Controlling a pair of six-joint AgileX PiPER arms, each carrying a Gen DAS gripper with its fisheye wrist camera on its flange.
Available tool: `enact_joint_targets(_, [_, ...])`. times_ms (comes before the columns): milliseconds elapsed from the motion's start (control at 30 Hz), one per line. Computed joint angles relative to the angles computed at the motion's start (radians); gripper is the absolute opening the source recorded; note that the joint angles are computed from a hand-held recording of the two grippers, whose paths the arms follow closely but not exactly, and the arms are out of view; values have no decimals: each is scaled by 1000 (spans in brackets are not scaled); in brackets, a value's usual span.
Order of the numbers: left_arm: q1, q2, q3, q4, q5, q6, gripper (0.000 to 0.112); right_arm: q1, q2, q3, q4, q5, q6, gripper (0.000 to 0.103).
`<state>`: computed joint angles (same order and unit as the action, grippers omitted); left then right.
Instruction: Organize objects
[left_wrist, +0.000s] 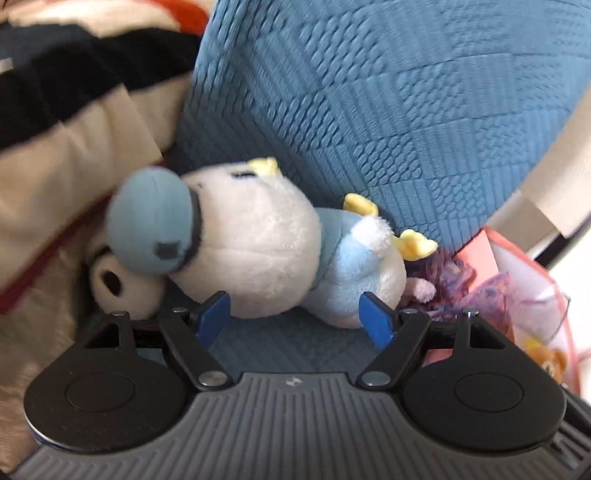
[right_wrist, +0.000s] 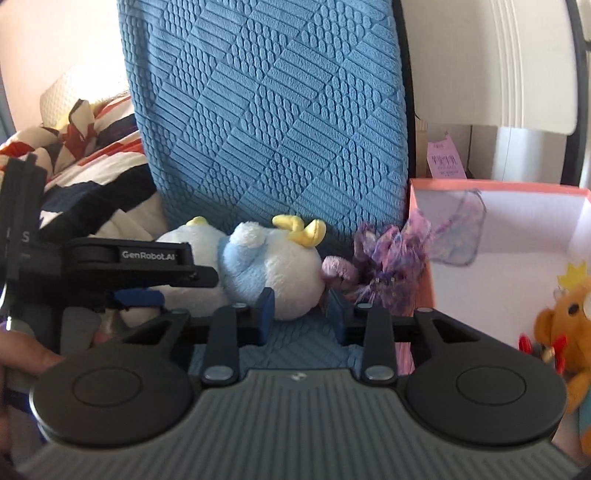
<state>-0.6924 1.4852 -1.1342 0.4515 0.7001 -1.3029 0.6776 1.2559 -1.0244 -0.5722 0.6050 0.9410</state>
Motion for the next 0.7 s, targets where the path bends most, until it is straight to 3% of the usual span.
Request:
enact_joint_targets(133, [33, 59, -25, -55, -47, 7, 81, -42, 64, -12, 16, -46, -47, 33])
enact_joint_targets(200, [46, 73, -15, -75, -108, -4, 82, -53, 95, -22, 14, -61, -55, 30])
enact_joint_targets(333, [88, 111, -25, -283, -183, 109, 82, -61, 139, -35, 1, -87, -57, 30])
enact_joint_targets(433, [79, 159, -67, -267, -179, 91, 82, -75, 166, -50, 33, -103, -92, 29])
enact_joint_targets(700, [168, 194, -4, -562, -380, 212, 82, -71, 225, -84, -46, -76, -41, 27])
